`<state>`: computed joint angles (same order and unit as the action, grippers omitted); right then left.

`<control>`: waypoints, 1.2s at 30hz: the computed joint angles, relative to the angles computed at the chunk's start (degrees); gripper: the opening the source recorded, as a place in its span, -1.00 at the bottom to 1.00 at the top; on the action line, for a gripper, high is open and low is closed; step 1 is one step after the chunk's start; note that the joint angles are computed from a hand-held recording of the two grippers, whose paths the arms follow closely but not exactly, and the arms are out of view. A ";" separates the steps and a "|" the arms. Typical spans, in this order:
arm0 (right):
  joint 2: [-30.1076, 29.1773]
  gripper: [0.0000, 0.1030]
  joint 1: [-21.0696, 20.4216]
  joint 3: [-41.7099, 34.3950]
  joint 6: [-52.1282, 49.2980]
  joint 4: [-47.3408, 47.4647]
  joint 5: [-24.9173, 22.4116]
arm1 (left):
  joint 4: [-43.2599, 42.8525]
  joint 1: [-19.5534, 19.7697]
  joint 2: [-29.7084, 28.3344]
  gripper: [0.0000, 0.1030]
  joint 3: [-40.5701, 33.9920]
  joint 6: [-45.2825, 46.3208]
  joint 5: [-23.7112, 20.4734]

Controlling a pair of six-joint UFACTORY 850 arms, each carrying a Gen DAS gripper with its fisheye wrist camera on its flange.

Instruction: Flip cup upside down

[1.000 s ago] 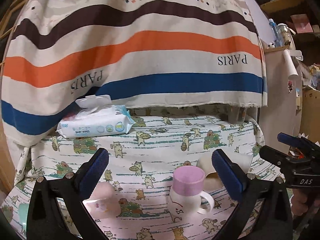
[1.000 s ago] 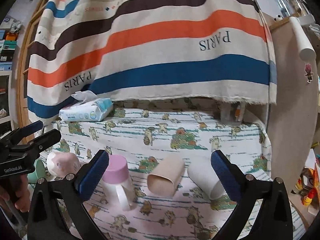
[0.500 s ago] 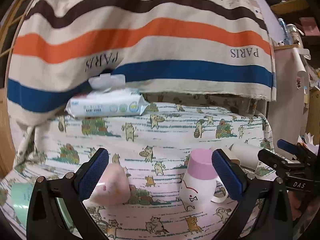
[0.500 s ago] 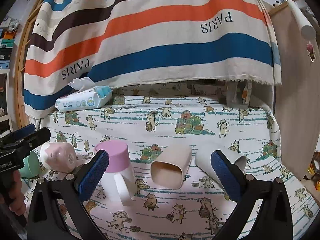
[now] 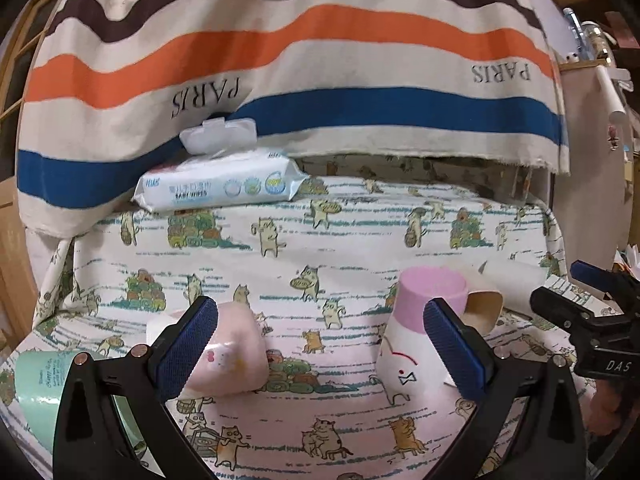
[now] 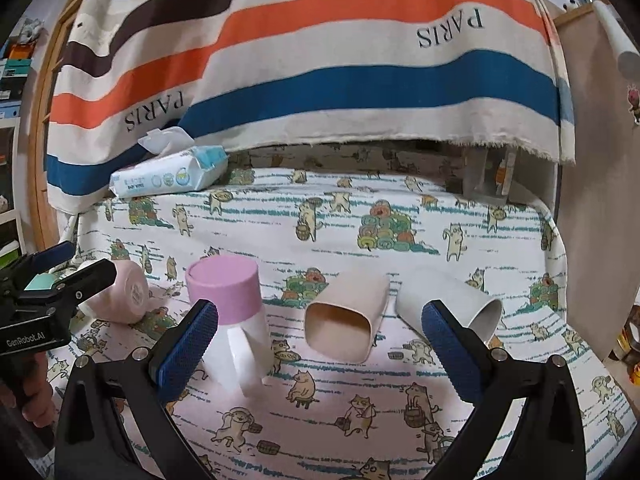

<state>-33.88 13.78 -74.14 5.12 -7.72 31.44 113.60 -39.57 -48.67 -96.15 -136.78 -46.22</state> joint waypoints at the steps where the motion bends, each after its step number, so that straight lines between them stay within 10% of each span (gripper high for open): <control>1: 0.00 0.99 0.03 0.05 -0.47 0.74 0.06 | -0.92 0.19 -0.16 0.99 -0.37 0.53 0.68; 36: 0.22 0.99 0.16 0.34 -3.07 4.75 0.13 | -5.33 0.28 -1.03 0.99 -2.00 4.49 0.55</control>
<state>-33.66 13.94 -73.80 2.04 -2.97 31.57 108.26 -39.29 -49.70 -98.15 -132.30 -45.67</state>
